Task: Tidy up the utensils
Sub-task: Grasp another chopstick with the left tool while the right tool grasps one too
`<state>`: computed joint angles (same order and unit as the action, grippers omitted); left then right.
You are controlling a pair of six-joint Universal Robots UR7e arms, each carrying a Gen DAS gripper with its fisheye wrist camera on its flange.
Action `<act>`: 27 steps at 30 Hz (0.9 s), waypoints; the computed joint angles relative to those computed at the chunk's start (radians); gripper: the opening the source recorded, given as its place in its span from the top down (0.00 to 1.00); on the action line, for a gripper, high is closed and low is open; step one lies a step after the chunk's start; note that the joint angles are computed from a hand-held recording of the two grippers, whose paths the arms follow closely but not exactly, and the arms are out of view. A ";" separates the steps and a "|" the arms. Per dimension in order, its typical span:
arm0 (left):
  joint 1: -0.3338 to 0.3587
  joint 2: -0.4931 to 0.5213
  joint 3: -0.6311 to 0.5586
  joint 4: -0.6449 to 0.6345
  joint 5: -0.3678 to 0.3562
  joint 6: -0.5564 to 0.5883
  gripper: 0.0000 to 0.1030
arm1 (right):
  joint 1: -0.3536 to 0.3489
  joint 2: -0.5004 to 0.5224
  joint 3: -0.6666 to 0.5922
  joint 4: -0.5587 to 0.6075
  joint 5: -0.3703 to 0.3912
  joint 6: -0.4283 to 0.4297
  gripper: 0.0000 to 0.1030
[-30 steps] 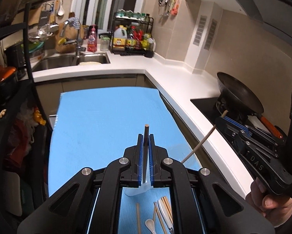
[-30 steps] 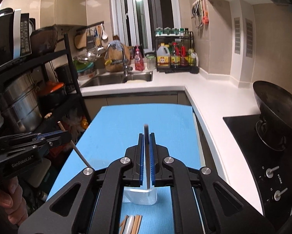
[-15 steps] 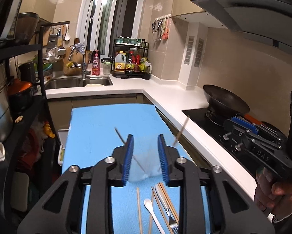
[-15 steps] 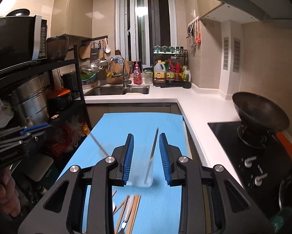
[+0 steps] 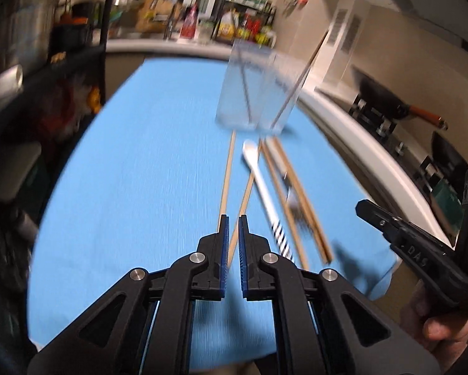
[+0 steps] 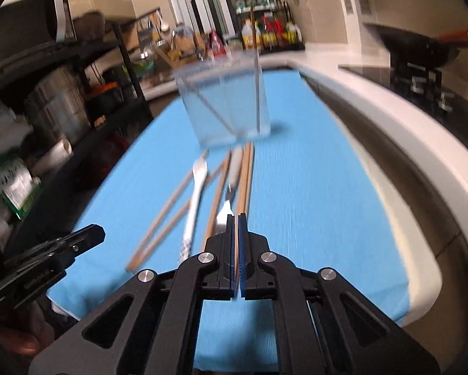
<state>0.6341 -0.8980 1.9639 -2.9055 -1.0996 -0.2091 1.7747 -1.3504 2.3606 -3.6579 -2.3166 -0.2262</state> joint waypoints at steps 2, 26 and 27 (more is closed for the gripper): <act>0.020 0.009 -0.014 0.014 -0.039 -0.010 0.94 | -0.036 0.000 0.021 0.035 0.047 0.033 0.96; 0.039 0.029 0.013 -0.056 -0.019 -0.009 0.94 | -0.040 0.048 0.011 0.069 -0.039 -0.003 0.95; 0.046 0.029 0.013 -0.064 -0.036 -0.012 0.94 | -0.040 0.047 0.014 0.061 -0.042 -0.009 0.95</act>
<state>0.6797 -0.8689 1.9765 -2.9691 -1.1352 -0.2209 1.7352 -1.3032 2.3745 -3.5964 -2.3588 -0.2357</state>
